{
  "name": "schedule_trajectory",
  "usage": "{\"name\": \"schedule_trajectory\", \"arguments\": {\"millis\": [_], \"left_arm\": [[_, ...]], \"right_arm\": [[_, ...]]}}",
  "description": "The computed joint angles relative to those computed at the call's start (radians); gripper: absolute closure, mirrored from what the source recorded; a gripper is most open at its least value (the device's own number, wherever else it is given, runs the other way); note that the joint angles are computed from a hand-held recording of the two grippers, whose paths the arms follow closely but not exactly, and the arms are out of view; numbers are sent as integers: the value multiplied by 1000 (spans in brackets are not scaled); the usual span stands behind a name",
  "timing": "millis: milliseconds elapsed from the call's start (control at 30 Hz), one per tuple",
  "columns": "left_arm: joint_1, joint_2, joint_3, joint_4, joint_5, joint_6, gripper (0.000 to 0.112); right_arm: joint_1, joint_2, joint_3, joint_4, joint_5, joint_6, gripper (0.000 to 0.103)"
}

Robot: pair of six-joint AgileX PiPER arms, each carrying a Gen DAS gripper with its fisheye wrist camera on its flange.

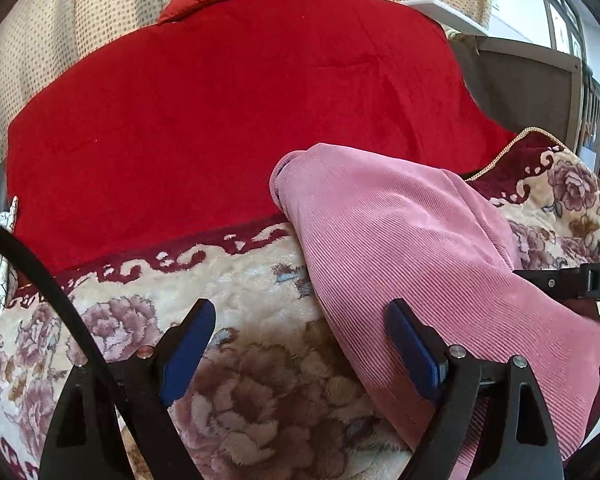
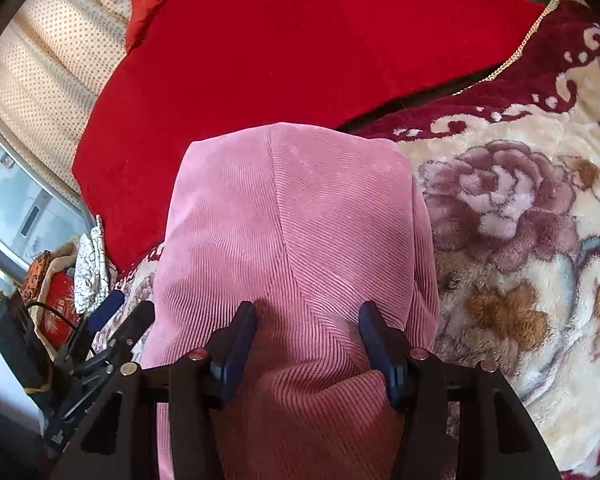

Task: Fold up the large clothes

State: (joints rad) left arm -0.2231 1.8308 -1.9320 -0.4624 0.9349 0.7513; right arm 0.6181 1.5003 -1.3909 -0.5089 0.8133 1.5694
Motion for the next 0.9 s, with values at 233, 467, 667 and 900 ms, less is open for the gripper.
{"name": "schedule_trajectory", "arguments": {"millis": [233,467,667,900], "left_arm": [[-5,8,-8,7,1,-6,25],[-5,5,-24,5,23,-30,25],[93,-6,-85,-246,197,44,25],[-8,-28,21,-71,220,59,24]], "right_arm": [[0,-15,20,1,-3,-6,45],[54,-36,-11,-94,77,22,45],[94,-76,20,-233,109,149,45],[103,-78,22,-286,115,203,46]]}}
